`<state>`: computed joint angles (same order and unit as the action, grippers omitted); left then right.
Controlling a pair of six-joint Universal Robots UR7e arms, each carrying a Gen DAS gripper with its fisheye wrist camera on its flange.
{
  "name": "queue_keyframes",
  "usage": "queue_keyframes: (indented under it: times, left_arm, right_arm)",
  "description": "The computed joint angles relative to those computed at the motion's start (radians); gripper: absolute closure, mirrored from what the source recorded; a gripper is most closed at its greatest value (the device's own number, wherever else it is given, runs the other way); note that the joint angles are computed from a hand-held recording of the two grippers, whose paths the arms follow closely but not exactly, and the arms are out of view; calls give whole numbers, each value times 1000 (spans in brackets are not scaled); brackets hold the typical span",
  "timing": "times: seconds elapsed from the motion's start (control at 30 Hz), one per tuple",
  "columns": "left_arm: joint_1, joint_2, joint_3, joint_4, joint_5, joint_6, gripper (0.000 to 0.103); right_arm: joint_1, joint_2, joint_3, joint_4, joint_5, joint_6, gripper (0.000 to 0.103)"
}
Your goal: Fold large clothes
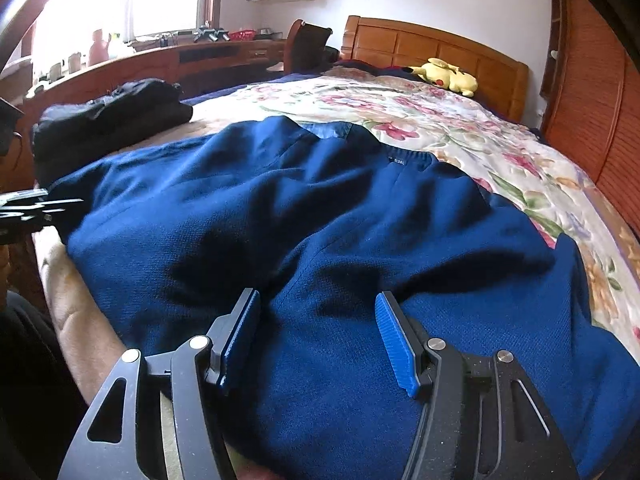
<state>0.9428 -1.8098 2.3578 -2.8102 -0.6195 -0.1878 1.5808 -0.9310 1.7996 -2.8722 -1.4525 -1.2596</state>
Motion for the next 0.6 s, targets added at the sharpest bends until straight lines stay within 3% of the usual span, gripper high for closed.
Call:
queue_keyframes:
  times: [0.2, 0.3, 0.43, 0.6]
  left_arm:
    - [-115, 76, -41, -76, 136, 91, 94]
    - [-163, 162, -94, -170, 173, 202, 95]
    - [-196, 311, -216, -263, 145, 360, 95]
    - [-184, 460, -379, -194, -14, 371, 95]
  right_arm:
    - [-30, -55, -2, -28, 29, -26, 41]
    - [-59, -88, -7, -50, 57, -25, 41]
    - [-109, -125, -29, -45, 99, 6, 41]
    - [-173, -144, -54, -38, 104, 26, 41]
